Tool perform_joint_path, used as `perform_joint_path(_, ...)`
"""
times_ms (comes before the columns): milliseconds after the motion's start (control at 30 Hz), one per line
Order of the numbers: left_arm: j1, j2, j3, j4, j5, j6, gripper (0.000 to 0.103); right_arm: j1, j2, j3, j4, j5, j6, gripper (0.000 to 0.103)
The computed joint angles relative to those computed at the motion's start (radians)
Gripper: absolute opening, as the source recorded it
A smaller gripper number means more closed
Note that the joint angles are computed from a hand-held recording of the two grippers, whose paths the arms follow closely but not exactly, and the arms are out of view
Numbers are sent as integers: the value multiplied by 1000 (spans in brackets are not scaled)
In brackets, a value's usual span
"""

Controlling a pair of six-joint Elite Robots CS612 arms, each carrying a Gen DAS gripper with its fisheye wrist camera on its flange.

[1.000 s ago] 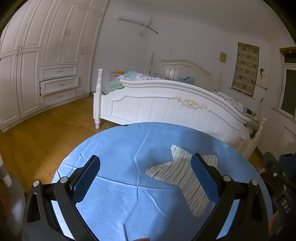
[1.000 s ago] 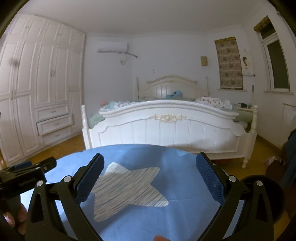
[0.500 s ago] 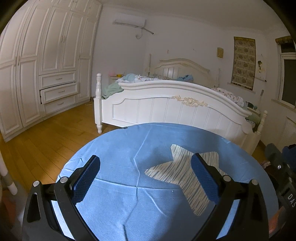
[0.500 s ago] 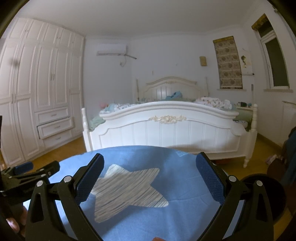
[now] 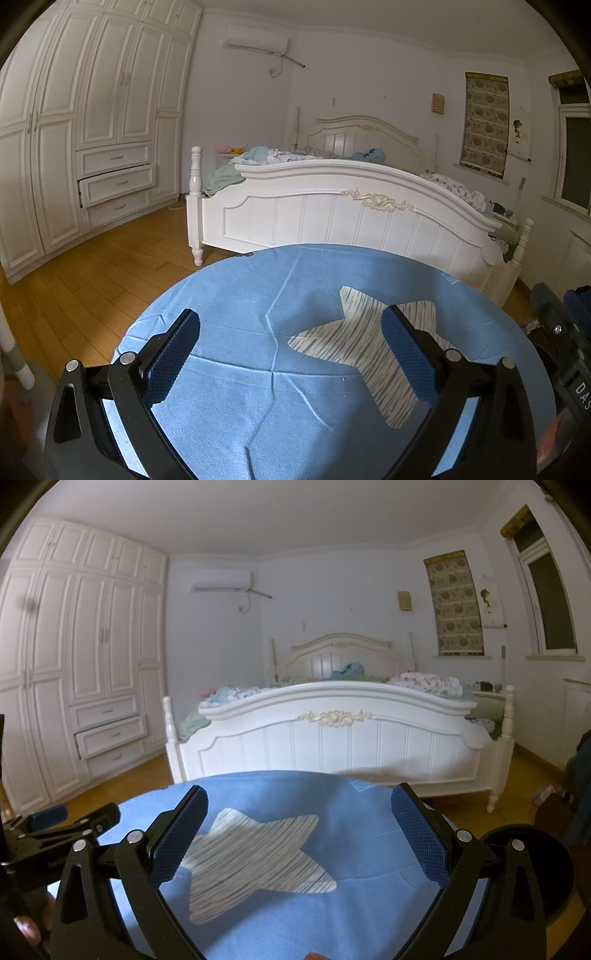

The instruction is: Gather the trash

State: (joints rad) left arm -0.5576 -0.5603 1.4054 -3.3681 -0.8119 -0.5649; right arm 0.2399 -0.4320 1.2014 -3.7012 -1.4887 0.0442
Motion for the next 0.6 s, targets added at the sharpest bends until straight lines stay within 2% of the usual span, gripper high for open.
perform_joint_path(600, 14, 9, -15, -28, -27, 31, 98, 2, 1, -1, 0, -4, 2, 98)
